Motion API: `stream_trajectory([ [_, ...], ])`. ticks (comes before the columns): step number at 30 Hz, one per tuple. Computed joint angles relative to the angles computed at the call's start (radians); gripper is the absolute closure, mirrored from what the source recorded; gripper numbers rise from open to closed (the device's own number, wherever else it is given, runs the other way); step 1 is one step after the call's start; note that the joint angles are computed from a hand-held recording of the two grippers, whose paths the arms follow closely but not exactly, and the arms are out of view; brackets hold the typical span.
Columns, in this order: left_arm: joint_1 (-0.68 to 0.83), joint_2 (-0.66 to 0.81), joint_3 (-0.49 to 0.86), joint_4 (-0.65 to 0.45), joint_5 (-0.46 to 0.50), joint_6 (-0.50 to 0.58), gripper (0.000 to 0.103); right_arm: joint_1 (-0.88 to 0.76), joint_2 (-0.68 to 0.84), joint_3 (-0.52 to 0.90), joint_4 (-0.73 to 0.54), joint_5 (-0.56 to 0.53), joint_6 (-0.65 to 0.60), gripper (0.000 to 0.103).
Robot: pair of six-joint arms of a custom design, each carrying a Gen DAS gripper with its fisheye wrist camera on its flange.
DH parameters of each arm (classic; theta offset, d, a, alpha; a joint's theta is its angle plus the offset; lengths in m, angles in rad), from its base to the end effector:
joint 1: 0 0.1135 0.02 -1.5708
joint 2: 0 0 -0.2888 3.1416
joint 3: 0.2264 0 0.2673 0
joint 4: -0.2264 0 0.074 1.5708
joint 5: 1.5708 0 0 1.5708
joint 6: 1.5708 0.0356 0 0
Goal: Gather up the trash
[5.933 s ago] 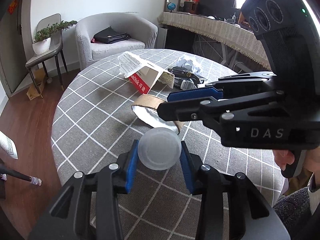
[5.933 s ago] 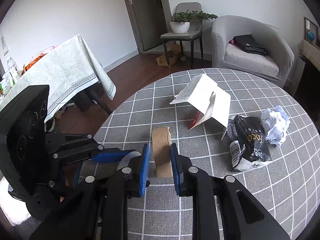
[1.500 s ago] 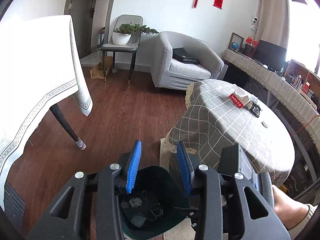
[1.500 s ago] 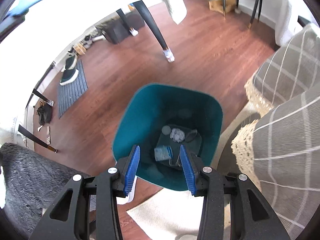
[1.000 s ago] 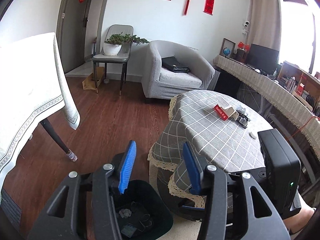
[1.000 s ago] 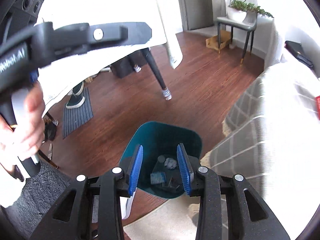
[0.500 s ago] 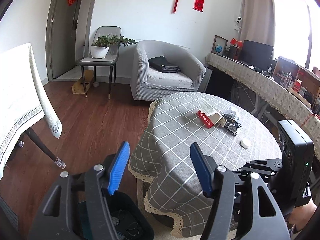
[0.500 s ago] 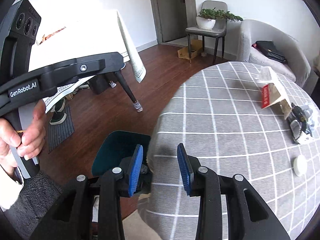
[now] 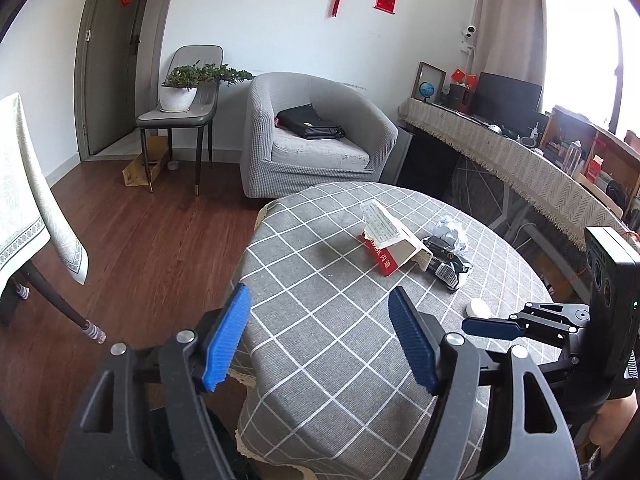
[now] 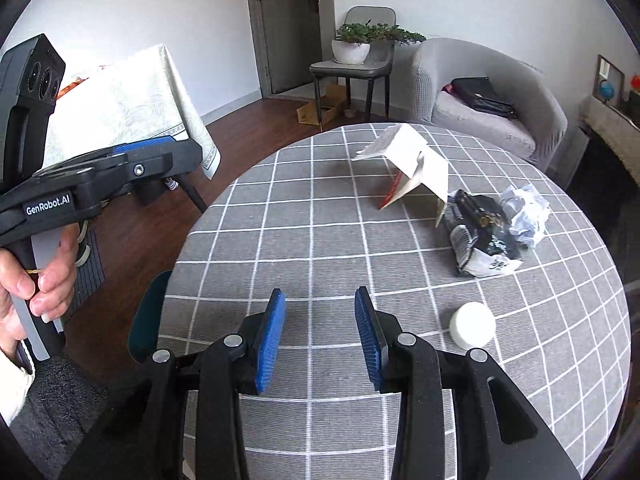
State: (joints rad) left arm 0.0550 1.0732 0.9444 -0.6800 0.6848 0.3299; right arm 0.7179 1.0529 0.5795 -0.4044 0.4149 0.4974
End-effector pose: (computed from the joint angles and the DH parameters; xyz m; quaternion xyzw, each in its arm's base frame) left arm 0.2192 -0.0105 0.3198 0.2435 0.8491 -0.2389 0.4034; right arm 0.1633 0.1236 0.2171 -0.0317 0.9225 0.0307 0.3834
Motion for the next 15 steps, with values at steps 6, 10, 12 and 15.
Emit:
stream_trajectory([
  [6, -0.12, 0.017, -0.009, 0.074, -0.064, -0.116, 0.027, -0.108, -0.148, -0.045, -0.085, 0.019, -0.052, 0.049],
  [10, -0.19, 0.016, -0.017, 0.108, -0.108, -0.166, 0.026, -0.166, -0.205, -0.074, -0.124, 0.005, -0.067, 0.049],
  [12, -0.222, 0.019, -0.02, 0.123, -0.129, -0.194, 0.026, -0.174, -0.212, -0.084, -0.137, 0.006, -0.056, 0.049],
  [15, -0.263, 0.029, -0.021, 0.144, -0.145, -0.249, 0.026, -0.228, -0.24, -0.102, -0.133, -0.041, -0.082, 0.049],
])
